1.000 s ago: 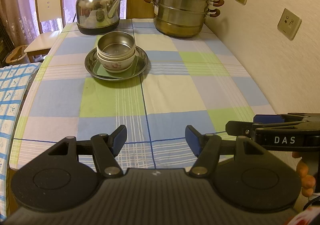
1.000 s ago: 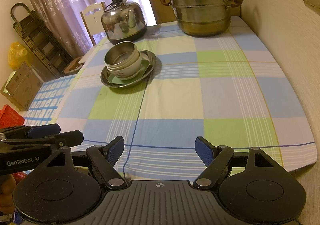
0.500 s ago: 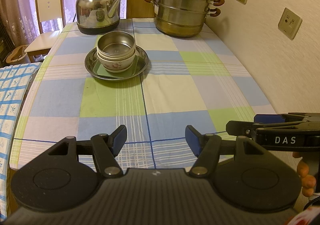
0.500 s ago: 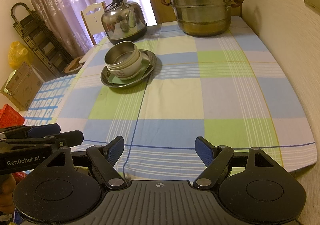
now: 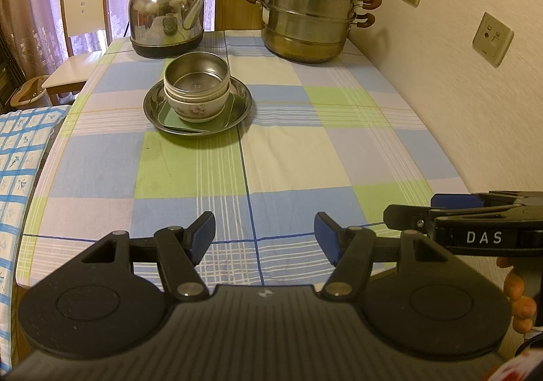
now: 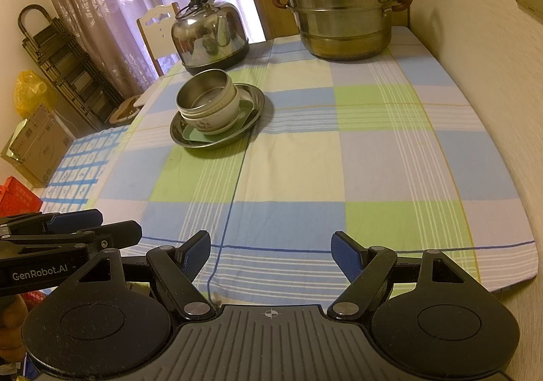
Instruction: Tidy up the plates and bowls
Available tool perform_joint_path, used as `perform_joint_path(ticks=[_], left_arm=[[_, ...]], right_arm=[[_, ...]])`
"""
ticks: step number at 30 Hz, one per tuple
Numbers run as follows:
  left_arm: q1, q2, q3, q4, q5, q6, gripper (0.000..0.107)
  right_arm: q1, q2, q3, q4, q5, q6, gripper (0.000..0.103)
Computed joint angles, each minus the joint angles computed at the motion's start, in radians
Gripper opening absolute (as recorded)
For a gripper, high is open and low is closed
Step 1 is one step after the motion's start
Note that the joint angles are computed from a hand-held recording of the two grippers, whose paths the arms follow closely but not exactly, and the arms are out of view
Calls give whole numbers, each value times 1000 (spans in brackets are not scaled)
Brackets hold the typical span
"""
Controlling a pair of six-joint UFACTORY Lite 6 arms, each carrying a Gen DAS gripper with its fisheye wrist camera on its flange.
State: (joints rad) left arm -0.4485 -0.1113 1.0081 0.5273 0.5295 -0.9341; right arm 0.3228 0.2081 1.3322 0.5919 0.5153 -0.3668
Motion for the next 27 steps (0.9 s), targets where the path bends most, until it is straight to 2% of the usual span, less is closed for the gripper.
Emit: perform_joint_path(ticks=[27], left_arm=[[22,-12,-12,-34,6,32,62]], right_arm=[[15,35,22,-5,0,11,78]])
